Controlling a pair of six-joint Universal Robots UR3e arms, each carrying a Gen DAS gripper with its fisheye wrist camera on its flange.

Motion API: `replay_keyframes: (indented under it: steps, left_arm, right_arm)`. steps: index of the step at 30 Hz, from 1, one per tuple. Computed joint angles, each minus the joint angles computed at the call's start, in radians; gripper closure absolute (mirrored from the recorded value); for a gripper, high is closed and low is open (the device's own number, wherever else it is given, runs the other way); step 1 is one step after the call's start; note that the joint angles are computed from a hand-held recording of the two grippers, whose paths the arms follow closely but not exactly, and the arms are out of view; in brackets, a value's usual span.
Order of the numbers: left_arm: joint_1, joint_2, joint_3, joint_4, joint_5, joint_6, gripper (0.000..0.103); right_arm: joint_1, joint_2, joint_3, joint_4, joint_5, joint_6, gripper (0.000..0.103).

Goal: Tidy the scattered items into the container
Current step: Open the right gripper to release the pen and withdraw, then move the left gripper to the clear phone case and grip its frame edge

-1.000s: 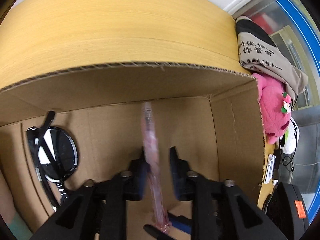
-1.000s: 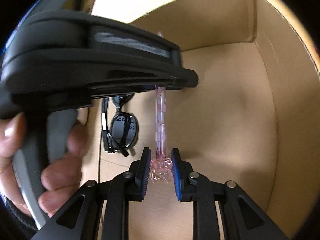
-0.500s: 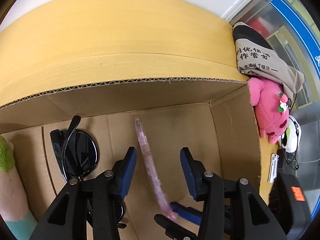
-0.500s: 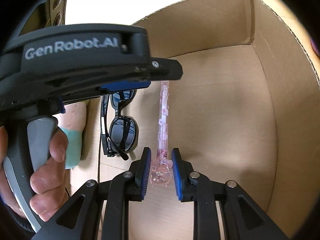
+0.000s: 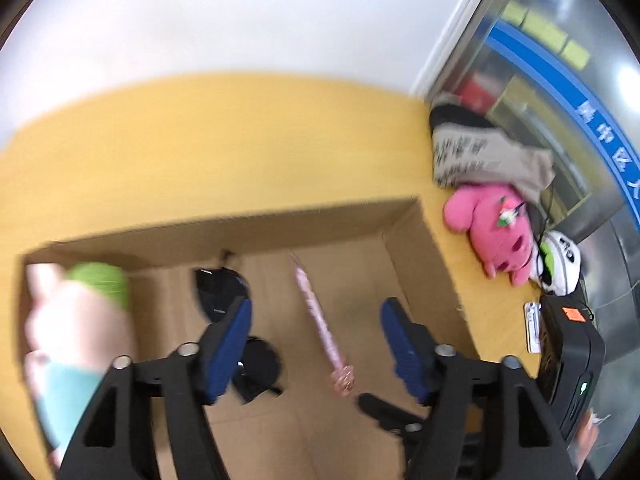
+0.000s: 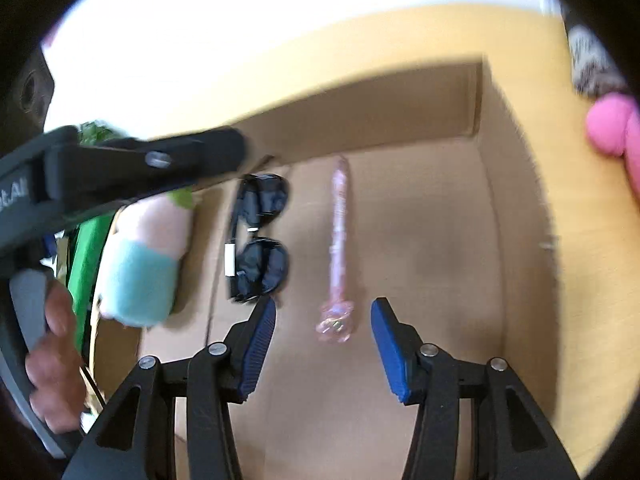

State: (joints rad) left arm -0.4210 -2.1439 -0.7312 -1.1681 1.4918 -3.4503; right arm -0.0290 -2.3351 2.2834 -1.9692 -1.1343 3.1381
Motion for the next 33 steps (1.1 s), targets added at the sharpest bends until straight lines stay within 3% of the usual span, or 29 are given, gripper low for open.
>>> replay_keyframes:
  steps: [3, 4, 6, 9, 10, 12, 15, 20, 29, 33]
  left_arm:
    - [-0.055, 0.269, -0.314, 0.104, 0.142, -0.009, 0.001]
    - [-0.073, 0.350, -0.419, 0.149, 0.178, -0.017, 0.000]
    - [-0.131, 0.509, -0.628, 0.254, 0.268, -0.033, 0.000]
    - [-0.281, 0.642, -0.827, 0.337, 0.504, -0.102, 0.000]
    - [-0.334, 0.668, -0.868, 0.320, 0.579, -0.147, 0.000]
    - [-0.397, 0.725, -0.945, 0.279, 0.634, -0.239, 0.000]
    - [-0.445, 0.815, -1.062, 0.282, 0.637, -0.333, 0.000]
    - [-0.517, 0.922, -1.191, 0.266, 0.661, -0.443, 0.000]
    - [-0.499, 1.122, -1.401, 0.245, 0.586, -0.498, 0.000]
    - [-0.352, 1.277, -1.545, 0.263, 0.425, -0.426, 0.000]
  right_arm:
    - [0.117, -0.059, -0.039, -0.022, -0.074, 0.075, 0.033]
    - [0.104, -0.022, -0.060, -0.079, -0.071, 0.058, 0.024]
    - [0.067, -0.060, -0.089, -0.062, -0.104, 0.016, 0.023]
    - [0.294, -0.027, -0.037, -0.255, -0.305, 0.169, 0.023]
    - [0.349, -0.068, -0.057, -0.218, -0.390, 0.222, 0.023]
    - [0.419, -0.125, -0.086, -0.130, -0.461, 0.274, 0.023]
    - [0.701, -0.025, -0.147, -0.132, -0.685, 0.440, 0.023]
    - [0.974, 0.043, -0.190, -0.080, -0.889, 0.630, 0.023]
    - [1.187, 0.137, -0.216, -0.086, -0.990, 0.815, 0.023]
    - [1.198, 0.165, -0.158, -0.158, -0.930, 0.844, 0.023]
